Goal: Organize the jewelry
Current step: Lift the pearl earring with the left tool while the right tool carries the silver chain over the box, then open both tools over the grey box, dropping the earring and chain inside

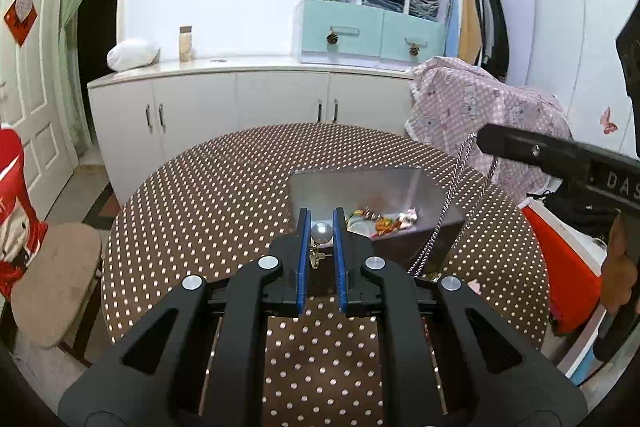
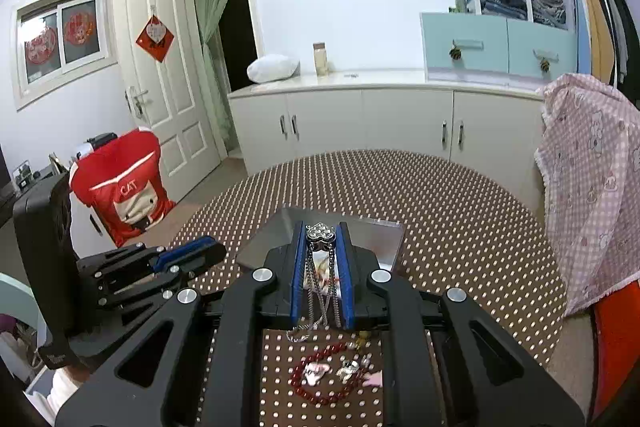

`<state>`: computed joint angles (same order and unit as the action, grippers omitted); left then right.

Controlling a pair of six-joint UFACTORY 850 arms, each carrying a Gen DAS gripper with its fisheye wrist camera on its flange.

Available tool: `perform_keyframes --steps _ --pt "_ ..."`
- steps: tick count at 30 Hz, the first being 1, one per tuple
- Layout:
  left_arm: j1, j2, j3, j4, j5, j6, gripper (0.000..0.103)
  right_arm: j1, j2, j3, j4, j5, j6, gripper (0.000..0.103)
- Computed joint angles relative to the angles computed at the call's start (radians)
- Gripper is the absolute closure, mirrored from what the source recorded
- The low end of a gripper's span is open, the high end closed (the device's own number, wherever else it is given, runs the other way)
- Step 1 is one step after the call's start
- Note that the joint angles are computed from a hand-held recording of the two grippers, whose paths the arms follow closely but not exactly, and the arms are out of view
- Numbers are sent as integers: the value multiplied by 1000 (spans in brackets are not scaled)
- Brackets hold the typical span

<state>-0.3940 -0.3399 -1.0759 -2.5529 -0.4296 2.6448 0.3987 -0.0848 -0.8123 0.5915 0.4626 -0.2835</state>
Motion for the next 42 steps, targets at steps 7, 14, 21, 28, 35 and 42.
perform_keyframes --steps 7,14,21,28,35,42 --pt "-12 3 -28 -12 10 16 92 -9 34 -4 2 16 -28 90" --pt "-25 21 -44 -54 8 75 92 -23 62 -19 -22 29 -29 90" --pt "-33 28 -65 -55 14 86 92 -27 83 -41 0 45 -80 90" --pt "-38 21 -98 -31 16 66 92 -31 78 -58 5 51 -111 90" --pt "-39 -30 -137 59 64 -49 92 -58 -20 -87 -50 -63 -4 90" --pt "-40 -65 -153 99 123 -88 87 -85 -54 -97 -189 -172 201 78"
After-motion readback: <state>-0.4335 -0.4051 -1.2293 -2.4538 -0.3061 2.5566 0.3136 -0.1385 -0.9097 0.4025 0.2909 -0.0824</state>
